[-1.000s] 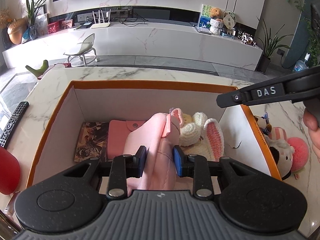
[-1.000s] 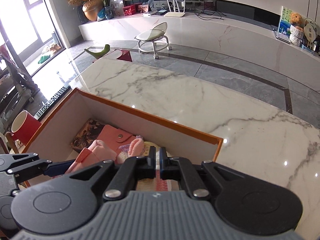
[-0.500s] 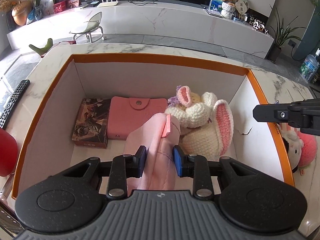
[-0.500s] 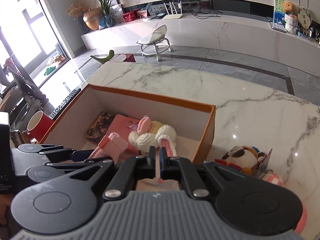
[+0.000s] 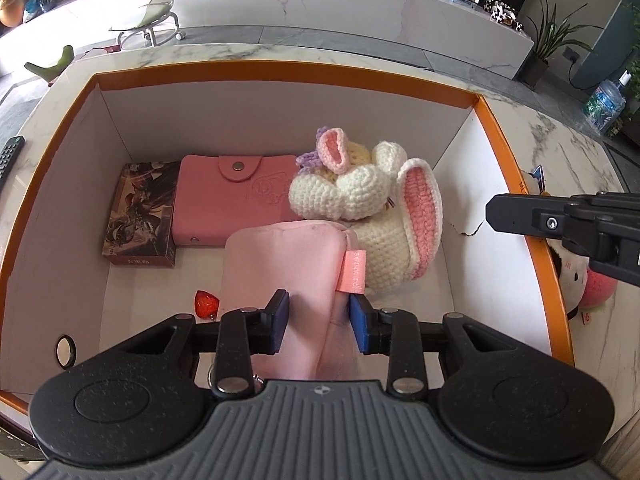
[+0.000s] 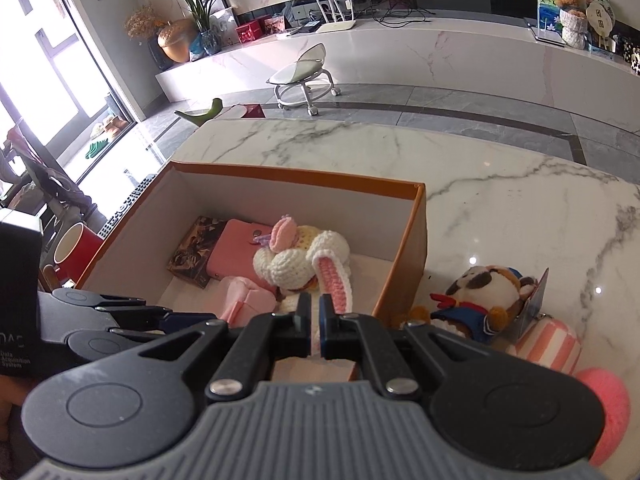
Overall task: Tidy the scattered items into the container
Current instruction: 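Lower the pink pouch into the box and open the left tool while the right tool withdraws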
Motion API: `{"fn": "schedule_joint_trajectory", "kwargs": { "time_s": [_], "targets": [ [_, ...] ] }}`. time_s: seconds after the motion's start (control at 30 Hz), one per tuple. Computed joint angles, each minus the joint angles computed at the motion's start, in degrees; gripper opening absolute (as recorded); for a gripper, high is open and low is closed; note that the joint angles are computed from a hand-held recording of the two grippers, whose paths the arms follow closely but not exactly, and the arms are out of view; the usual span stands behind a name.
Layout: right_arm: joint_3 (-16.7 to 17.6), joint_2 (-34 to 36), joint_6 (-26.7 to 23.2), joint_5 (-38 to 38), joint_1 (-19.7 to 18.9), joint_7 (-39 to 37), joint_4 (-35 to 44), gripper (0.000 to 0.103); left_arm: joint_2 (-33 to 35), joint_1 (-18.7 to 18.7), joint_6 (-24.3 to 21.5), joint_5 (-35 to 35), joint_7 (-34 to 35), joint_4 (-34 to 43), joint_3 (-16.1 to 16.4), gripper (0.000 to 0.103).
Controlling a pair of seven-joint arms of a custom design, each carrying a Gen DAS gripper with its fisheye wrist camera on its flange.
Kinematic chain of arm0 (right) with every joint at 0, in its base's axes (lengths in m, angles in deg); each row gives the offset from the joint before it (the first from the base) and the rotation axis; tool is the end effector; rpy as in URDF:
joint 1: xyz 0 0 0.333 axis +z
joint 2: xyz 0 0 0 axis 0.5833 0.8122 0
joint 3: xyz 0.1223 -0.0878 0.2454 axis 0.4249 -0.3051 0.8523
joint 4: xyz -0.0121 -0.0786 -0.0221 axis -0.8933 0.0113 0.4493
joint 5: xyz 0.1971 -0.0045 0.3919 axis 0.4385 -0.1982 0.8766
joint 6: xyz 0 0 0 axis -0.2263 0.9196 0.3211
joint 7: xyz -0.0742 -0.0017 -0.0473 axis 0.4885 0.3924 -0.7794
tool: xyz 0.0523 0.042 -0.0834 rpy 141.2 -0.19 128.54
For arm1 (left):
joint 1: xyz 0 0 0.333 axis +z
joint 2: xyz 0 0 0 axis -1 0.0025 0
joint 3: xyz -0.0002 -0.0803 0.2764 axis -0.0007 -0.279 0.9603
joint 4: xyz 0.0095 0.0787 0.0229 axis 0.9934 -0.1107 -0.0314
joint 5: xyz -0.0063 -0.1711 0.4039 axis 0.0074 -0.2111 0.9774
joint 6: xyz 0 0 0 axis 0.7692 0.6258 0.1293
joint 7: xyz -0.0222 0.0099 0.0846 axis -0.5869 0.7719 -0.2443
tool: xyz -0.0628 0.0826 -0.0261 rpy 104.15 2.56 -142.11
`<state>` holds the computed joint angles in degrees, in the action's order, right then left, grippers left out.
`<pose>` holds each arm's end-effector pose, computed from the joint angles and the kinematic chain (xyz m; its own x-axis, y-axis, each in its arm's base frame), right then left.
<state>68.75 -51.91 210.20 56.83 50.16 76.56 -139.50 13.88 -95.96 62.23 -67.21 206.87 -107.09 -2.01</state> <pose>0.4917 0.2316 0.5129 -0.1146 -0.9564 -0.2686 -0.7495 0.2607 -0.6086 0.6016 -0.1683 0.4931 -0.6101 -0.7823 0.1258 -0.7453 0.5126 -0.4263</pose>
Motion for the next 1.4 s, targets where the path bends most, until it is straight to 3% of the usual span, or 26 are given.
{"fn": "schedule_joint_trajectory", "kwargs": {
  "time_s": [0.1, 0.17, 0.23, 0.3, 0.5, 0.57, 0.63, 0.8, 1.03, 1.27, 1.4],
  "targets": [
    [-0.1, 0.1, 0.1, 0.3, 0.2, -0.1, -0.1, 0.006, 0.2, -0.1, -0.6, 0.7, -0.4, 0.3, -0.2, 0.038],
    [-0.2, 0.0, 0.1, 0.4, 0.3, -0.2, -0.2, 0.006, -0.1, -0.1, -0.4, 0.4, -0.9, 0.2, -0.1, 0.045],
    [0.0, -0.3, -0.1, 0.3, 0.2, 0.0, -0.4, 0.006, -0.5, 0.0, -0.1, -0.4, -0.9, -0.2, 0.0, 0.062],
    [0.0, -0.5, -0.3, 0.3, 0.1, 0.3, -0.5, 0.006, -1.2, 0.0, 0.7, -1.7, -0.5, -0.9, 0.2, 0.062],
    [0.4, -0.7, -0.7, -0.3, -0.1, 1.2, -0.7, 0.006, -3.9, 0.0, 4.0, -8.5, 2.0, -3.0, 1.4, 0.062],
    [0.4, -0.9, -0.9, -0.5, -0.1, 1.4, -0.8, 0.007, -4.2, -0.1, 6.4, -9.9, 2.4, -3.4, 1.6, 0.05],
    [0.5, -0.9, -1.0, -0.6, -0.1, 1.6, -0.8, 0.007, -3.6, 0.0, 7.7, -8.9, 1.6, -2.9, 1.5, 0.046],
    [0.5, -0.9, -1.0, -0.8, 0.0, 1.8, -0.8, 0.007, -0.5, 0.1, 6.0, -6.6, 2.1, -0.1, 1.0, 0.042],
    [0.3, -0.2, -1.3, -1.0, 0.0, 1.5, -0.5, 0.007, 0.9, -0.1, 4.2, -4.2, 3.5, 0.7, -0.1, 0.042],
    [0.0, -0.5, -1.1, -1.1, -0.2, 1.6, -1.0, 0.01, 2.3, -0.3, 6.5, 7.4, -2.6, 1.0, -0.8, 0.042],
    [-0.1, -0.6, -0.4, -0.7, -0.2, 1.4, -1.4, 0.011, 3.0, -0.2, 6.0, 7.2, -3.1, 1.5, -0.8, 0.041]
  ]
}}
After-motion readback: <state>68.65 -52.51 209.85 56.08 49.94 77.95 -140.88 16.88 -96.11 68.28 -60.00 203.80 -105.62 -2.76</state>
